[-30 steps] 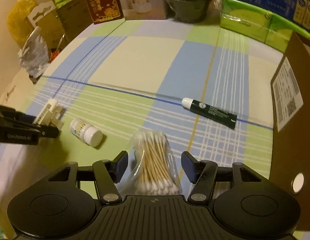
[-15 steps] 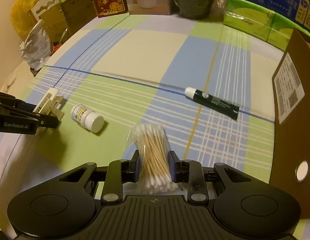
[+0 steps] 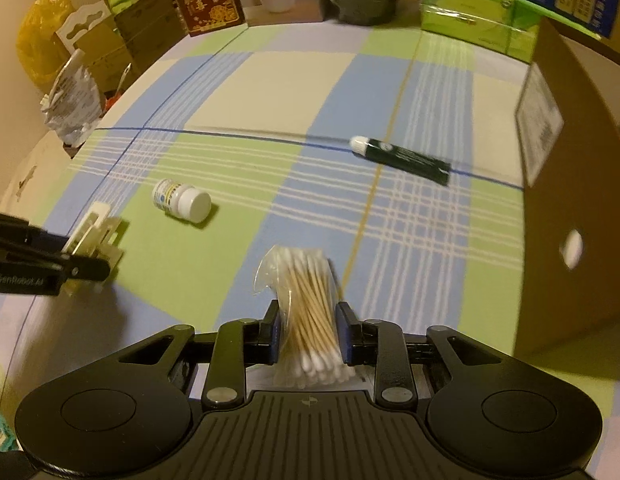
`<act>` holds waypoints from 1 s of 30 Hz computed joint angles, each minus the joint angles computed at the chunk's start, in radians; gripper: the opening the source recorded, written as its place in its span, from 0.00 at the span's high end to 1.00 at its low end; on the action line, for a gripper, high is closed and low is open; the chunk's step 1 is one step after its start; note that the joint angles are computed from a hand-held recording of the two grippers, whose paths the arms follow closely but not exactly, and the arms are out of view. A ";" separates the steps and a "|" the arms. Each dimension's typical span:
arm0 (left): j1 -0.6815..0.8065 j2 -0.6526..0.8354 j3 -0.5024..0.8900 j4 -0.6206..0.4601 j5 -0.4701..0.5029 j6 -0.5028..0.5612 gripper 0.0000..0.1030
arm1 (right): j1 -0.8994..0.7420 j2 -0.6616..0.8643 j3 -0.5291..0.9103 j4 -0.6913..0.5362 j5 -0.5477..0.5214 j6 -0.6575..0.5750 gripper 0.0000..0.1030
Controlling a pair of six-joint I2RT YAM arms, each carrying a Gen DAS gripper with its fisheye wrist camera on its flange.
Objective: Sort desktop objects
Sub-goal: 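Grasp the white claw clip with the left gripper while the right grasps the cotton swab bag, then lift and carry the claw clip and cotton swab bag over the cardboard box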
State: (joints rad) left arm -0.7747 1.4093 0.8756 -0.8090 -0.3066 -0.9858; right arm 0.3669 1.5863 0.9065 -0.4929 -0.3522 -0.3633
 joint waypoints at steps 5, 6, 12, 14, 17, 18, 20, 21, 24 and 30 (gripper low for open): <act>-0.075 -0.005 0.005 -0.022 -0.004 -0.060 0.65 | -0.059 -0.055 -0.023 -0.040 -0.030 -0.027 0.76; -0.086 0.001 0.012 -0.026 -0.006 -0.065 0.65 | -0.070 -0.067 -0.028 -0.046 -0.035 -0.033 0.76; -0.146 0.034 0.077 -0.051 -0.035 -0.079 0.65 | -0.143 -0.133 -0.039 -0.101 -0.081 -0.079 0.76; -0.165 0.049 0.111 -0.063 -0.051 -0.077 0.65 | -0.169 -0.151 -0.041 -0.119 -0.095 -0.095 0.76; -0.186 0.070 0.163 -0.082 -0.072 -0.073 0.65 | -0.213 -0.170 -0.038 -0.152 -0.122 -0.127 0.76; -0.195 0.078 0.182 -0.089 -0.079 -0.072 0.65 | -0.229 -0.176 -0.035 -0.165 -0.132 -0.140 0.76; -0.213 0.093 0.219 -0.105 -0.093 -0.074 0.65 | -0.262 -0.185 -0.026 -0.193 -0.153 -0.166 0.76; -0.222 0.103 0.242 -0.113 -0.099 -0.072 0.65 | -0.277 -0.189 -0.022 -0.206 -0.162 -0.179 0.76; -0.243 0.142 0.312 -0.134 -0.118 -0.064 0.65 | -0.330 -0.197 -0.002 -0.250 -0.192 -0.221 0.76; -0.272 0.233 0.471 -0.153 -0.153 -0.020 0.65 | -0.455 -0.192 0.071 -0.351 -0.267 -0.314 0.76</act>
State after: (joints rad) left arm -1.0465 1.6421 1.3462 -0.9619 -0.4593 -1.0060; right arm -0.0876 1.3943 0.9776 -0.8442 -0.6190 -0.6770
